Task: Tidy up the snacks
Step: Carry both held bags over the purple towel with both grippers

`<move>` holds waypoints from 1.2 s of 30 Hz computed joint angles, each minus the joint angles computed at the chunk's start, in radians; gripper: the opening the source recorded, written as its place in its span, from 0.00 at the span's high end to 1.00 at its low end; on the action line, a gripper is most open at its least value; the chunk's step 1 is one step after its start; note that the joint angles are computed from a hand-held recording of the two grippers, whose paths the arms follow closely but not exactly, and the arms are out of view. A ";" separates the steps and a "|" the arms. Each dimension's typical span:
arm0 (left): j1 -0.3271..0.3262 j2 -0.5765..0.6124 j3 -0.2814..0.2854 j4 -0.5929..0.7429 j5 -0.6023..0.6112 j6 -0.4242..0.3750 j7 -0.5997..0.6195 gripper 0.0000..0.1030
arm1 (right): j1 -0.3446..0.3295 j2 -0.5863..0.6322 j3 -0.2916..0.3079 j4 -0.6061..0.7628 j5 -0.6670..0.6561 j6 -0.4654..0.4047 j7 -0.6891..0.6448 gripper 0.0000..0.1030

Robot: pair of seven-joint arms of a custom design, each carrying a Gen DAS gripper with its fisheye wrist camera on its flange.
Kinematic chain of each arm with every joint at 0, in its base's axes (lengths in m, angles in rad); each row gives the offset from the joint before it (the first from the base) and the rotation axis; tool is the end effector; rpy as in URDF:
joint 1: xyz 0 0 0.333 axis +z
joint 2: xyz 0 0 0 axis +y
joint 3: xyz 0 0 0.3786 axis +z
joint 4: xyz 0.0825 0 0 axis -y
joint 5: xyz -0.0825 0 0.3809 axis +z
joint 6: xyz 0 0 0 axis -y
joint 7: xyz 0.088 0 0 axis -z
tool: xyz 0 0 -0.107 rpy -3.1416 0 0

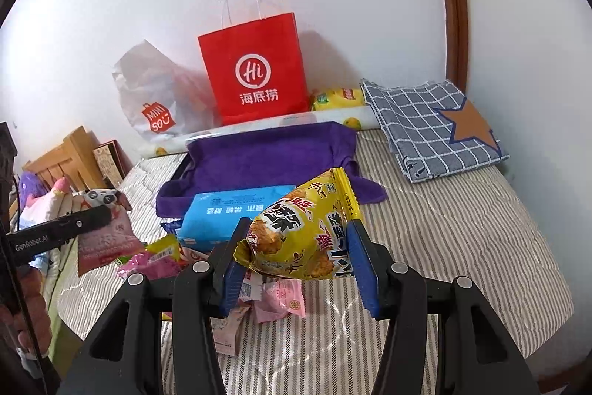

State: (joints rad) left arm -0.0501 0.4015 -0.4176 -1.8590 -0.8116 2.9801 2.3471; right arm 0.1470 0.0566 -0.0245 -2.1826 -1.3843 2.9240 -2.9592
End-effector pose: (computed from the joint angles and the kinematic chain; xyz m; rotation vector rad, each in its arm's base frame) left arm 0.6539 -0.2300 0.4434 -1.5031 2.2454 -1.1796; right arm 0.5462 0.1297 0.4676 -1.3730 1.9599 -0.7841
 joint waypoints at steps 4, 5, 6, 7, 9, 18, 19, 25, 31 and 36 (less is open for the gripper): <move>-0.008 0.006 0.003 0.009 0.013 -0.001 -0.005 0.66 | 0.004 0.008 0.002 0.017 0.000 -0.007 -0.011 0.50; -0.010 0.009 0.005 0.014 0.018 -0.002 -0.009 0.66 | 0.005 0.011 0.002 0.023 0.002 -0.005 -0.016 0.50; -0.014 0.013 0.007 0.021 0.025 -0.005 -0.015 0.66 | 0.006 0.015 0.001 0.028 0.003 -0.005 -0.021 0.50; -0.018 0.019 0.011 0.029 0.033 -0.008 -0.021 0.66 | 0.008 0.019 0.000 0.035 0.002 -0.004 -0.023 0.50; -0.027 0.028 0.018 0.043 0.052 -0.011 -0.035 0.66 | 0.009 0.034 -0.002 0.052 0.009 0.002 -0.037 0.50; -0.093 0.103 0.085 0.166 0.208 -0.054 -0.172 0.66 | 0.020 0.114 -0.033 0.150 0.139 0.025 -0.207 0.50; -0.100 0.112 0.093 0.183 0.228 -0.060 -0.189 0.66 | 0.021 0.125 -0.038 0.164 0.158 0.028 -0.231 0.50; -0.157 0.195 0.155 0.338 0.364 -0.113 -0.307 0.66 | 0.026 0.204 -0.066 0.270 0.305 0.038 -0.411 0.50; -0.199 0.306 0.212 0.548 0.495 -0.197 -0.424 0.66 | 0.004 0.307 -0.065 0.408 0.508 0.031 -0.627 0.50; -0.214 0.436 0.241 0.788 0.574 -0.313 -0.506 0.66 | -0.032 0.416 -0.035 0.550 0.673 0.016 -0.811 0.50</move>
State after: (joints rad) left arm -0.2637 0.8377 -0.1767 -1.0706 -0.2372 2.6668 1.8413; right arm 0.1149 0.4727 -0.0590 -1.6324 -0.7113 2.9398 -3.7706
